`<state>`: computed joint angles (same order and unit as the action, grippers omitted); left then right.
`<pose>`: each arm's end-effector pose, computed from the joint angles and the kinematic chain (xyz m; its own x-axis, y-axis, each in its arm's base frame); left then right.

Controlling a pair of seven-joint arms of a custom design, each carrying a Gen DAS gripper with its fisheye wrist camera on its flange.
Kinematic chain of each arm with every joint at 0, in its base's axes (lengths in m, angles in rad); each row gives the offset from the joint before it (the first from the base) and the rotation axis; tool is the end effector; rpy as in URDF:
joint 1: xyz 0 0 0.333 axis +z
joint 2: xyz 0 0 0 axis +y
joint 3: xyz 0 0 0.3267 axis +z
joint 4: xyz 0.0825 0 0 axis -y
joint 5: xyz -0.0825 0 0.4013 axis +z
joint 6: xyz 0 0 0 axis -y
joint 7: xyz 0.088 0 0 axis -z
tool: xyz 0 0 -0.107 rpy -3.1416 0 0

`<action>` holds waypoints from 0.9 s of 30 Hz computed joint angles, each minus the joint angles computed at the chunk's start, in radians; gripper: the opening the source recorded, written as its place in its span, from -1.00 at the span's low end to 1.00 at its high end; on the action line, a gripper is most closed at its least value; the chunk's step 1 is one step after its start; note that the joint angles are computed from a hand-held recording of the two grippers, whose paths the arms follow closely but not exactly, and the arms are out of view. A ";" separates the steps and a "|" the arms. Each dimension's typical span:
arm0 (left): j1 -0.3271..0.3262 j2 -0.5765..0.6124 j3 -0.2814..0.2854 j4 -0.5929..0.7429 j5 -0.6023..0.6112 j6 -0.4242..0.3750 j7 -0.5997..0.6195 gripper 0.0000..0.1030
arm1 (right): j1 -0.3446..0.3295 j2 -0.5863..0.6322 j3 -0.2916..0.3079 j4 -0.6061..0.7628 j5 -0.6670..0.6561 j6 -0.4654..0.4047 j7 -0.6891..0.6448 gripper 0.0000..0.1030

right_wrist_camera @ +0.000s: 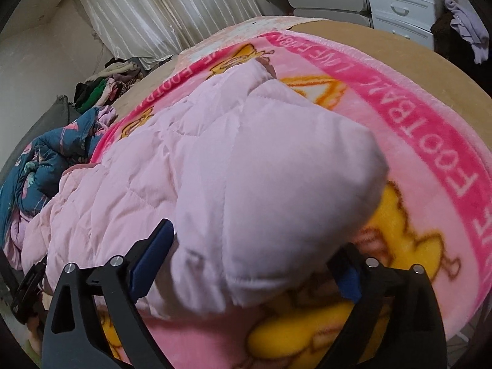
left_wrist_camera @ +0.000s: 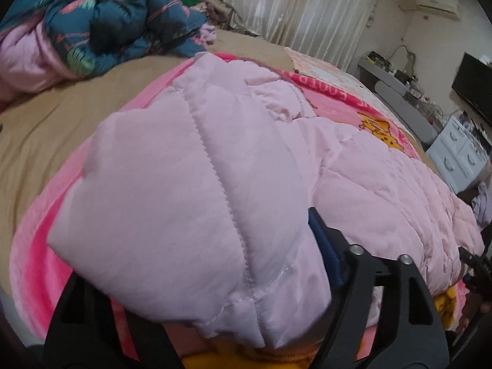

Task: Fold large clothes
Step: 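Lower the rolled jacket onto the blanket and open both tools, then pull both tools back from the folded jacket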

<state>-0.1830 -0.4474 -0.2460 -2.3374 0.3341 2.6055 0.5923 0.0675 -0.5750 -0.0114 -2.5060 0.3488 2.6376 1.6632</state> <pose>0.4271 -0.2199 0.5837 0.2025 -0.9483 0.2444 -0.6856 -0.3155 -0.6561 0.4319 0.0149 0.5620 -0.1357 -0.9152 -0.3794 -0.7490 0.3454 -0.5654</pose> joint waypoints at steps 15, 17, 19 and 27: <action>-0.015 -0.245 -0.059 -0.062 0.040 -0.159 0.007 0.82 | -0.089 -0.284 0.083 -0.157 -0.184 0.103 -0.017 0.92; -0.021 -0.270 -0.073 -0.062 0.062 -0.158 0.002 0.82 | -0.072 -0.323 0.077 -0.177 -0.180 0.111 -0.034 0.92; -0.021 -0.281 -0.094 -0.053 0.086 -0.159 -0.010 0.82 | -0.057 -0.369 0.082 -0.196 -0.181 0.111 -0.052 0.92; -0.061 -0.310 -0.138 -0.048 0.118 -0.158 -0.050 0.82 | 0.035 -0.497 0.085 -0.220 -0.150 0.021 -0.114 0.92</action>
